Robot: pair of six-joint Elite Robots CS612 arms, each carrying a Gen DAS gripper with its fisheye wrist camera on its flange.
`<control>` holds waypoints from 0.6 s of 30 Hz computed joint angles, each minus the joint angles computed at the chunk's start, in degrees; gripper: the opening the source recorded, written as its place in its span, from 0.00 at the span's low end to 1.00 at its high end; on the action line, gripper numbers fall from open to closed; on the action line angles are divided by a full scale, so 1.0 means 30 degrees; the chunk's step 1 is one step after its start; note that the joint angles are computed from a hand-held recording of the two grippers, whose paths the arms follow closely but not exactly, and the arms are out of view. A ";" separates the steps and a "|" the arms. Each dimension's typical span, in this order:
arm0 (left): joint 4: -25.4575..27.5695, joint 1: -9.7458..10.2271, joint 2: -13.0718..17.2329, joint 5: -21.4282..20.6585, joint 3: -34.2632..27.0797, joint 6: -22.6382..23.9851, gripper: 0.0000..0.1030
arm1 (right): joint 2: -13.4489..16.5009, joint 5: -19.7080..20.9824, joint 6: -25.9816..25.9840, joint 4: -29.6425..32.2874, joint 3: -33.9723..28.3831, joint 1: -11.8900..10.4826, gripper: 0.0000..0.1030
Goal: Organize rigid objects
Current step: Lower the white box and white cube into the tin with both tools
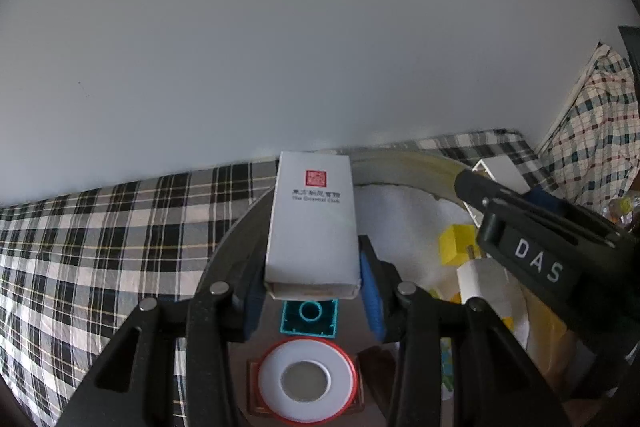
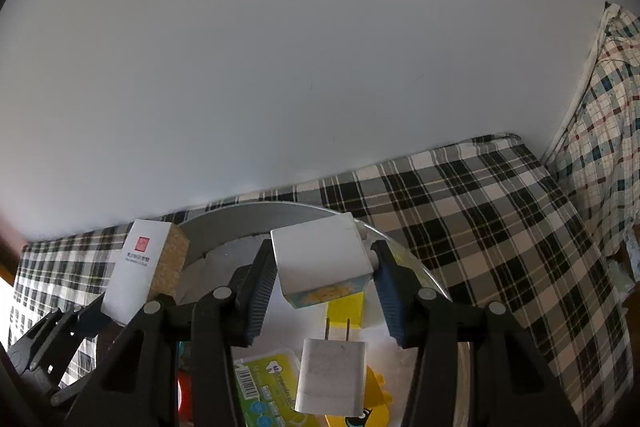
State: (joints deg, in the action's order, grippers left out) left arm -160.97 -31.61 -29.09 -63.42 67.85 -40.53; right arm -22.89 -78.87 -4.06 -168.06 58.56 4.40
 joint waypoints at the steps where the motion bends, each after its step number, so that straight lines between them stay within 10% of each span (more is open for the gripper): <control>1: 0.0123 -0.0003 0.0030 0.0030 -0.0060 0.0072 0.39 | 0.0052 -0.0057 -0.0007 0.0246 -0.0124 0.0008 0.49; 18: 0.1746 0.0201 0.0624 -0.1410 -0.1284 0.0716 0.39 | 0.0839 0.0083 0.0201 0.4853 -0.2137 0.0001 0.49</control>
State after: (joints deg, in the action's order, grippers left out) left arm -155.73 -31.01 -27.22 -67.65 64.00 -38.38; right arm -20.37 -78.63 -3.45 -153.51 52.15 4.41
